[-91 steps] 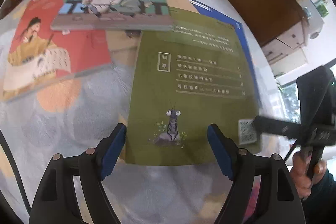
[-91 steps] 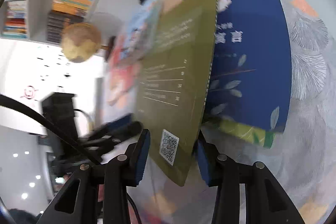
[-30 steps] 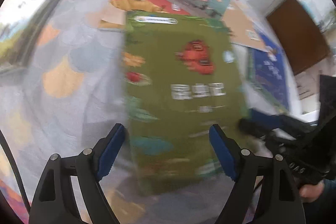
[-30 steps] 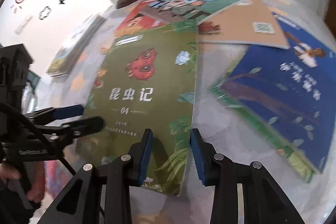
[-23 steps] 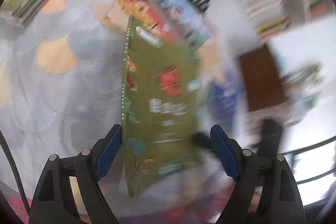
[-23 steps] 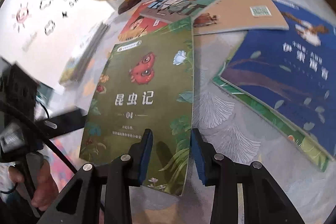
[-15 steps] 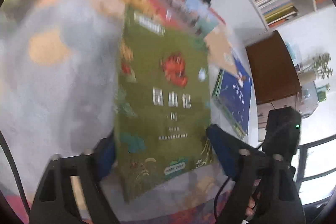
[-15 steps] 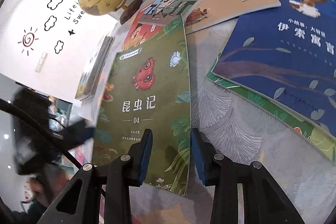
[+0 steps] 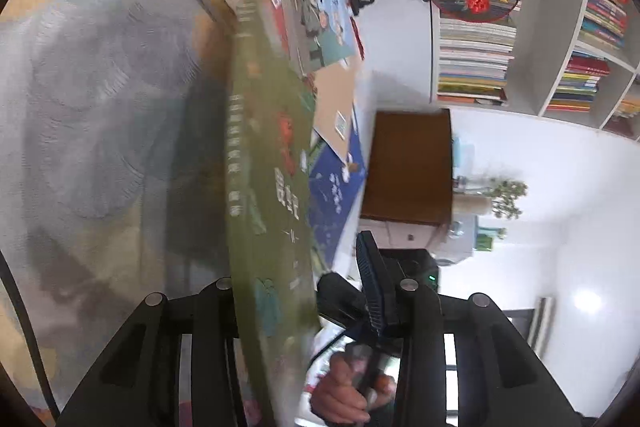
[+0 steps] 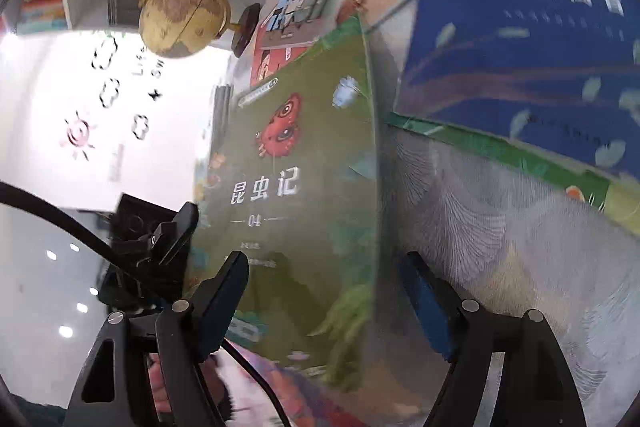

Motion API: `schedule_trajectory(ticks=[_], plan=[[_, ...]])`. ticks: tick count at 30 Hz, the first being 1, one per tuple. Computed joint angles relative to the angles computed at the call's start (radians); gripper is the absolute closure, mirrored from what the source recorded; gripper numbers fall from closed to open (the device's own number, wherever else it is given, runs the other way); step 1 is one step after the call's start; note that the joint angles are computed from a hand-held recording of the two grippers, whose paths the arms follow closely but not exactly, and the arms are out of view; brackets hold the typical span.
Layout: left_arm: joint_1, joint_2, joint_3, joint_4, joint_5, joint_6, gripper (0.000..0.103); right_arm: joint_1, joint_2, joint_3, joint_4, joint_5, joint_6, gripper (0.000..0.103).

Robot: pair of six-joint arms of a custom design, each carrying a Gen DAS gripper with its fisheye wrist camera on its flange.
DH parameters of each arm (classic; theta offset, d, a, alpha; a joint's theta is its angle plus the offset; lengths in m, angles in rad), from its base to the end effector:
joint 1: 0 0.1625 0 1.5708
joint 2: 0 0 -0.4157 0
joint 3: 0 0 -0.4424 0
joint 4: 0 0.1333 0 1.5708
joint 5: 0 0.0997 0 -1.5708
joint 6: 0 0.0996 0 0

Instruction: Organize books

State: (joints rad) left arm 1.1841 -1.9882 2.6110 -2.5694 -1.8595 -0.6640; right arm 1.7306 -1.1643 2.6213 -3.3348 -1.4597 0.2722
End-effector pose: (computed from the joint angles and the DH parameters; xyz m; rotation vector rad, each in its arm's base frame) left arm -0.0230 -0.3347 0.2322 0.2988 -2.6804 0.2469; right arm 0.1965 -0.3123 0.0406 0.1399 2.9371 -0.4093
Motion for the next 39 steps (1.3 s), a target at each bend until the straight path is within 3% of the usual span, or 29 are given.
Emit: schedule_trajectory(ticks=[2, 3, 4, 6, 7, 9, 13, 15, 21, 26, 34, 39], plan=[[0.027, 0.025, -0.005, -0.001, -0.052, 0.002, 0.068, -0.022, 0.009, 0.006, -0.023, 0.043, -0.01, 0.039], [0.015, 0.03, -0.007, 0.011, -0.035, 0.001, 0.068, -0.024, 0.014, 0.005, -0.03, 0.058, -0.018, 0.057], [-0.012, 0.012, -0.012, 0.059, 0.016, 0.008, 0.068, -0.01, 0.016, -0.003, -0.027, 0.053, -0.025, 0.063], [-0.092, -0.033, -0.027, 0.2, 0.152, 0.024, 0.068, 0.052, 0.014, -0.03, 0.003, -0.038, -0.037, 0.073], [-0.156, -0.052, -0.04, 0.291, 0.257, 0.031, 0.068, 0.082, 0.013, -0.043, 0.022, -0.077, -0.051, 0.076], [-0.277, -0.064, -0.059, 0.437, 0.423, 0.042, 0.067, 0.16, 0.014, -0.08, 0.087, -0.187, -0.083, 0.077], [-0.391, -0.066, -0.073, 0.547, 0.533, 0.054, 0.067, 0.301, 0.049, -0.148, 0.184, -0.405, -0.169, 0.079], [-0.407, -0.079, -0.077, 0.559, 0.536, 0.069, 0.067, 0.355, 0.065, -0.169, 0.203, -0.481, -0.2, 0.079], [-0.401, -0.123, -0.117, 0.596, 0.519, 0.126, 0.066, 0.465, 0.063, -0.196, 0.209, -0.575, -0.23, 0.079], [-0.39, -0.159, -0.159, 0.624, 0.504, 0.163, 0.066, 0.529, 0.087, -0.26, 0.244, -0.609, -0.21, 0.079], [-0.296, -0.181, -0.274, 0.664, 0.534, 0.283, 0.066, 0.602, 0.213, -0.421, 0.246, -0.632, -0.198, 0.079], [-0.181, -0.16, -0.372, 0.651, 0.551, 0.411, 0.065, 0.62, 0.342, -0.578, 0.234, -0.619, -0.23, 0.079]])
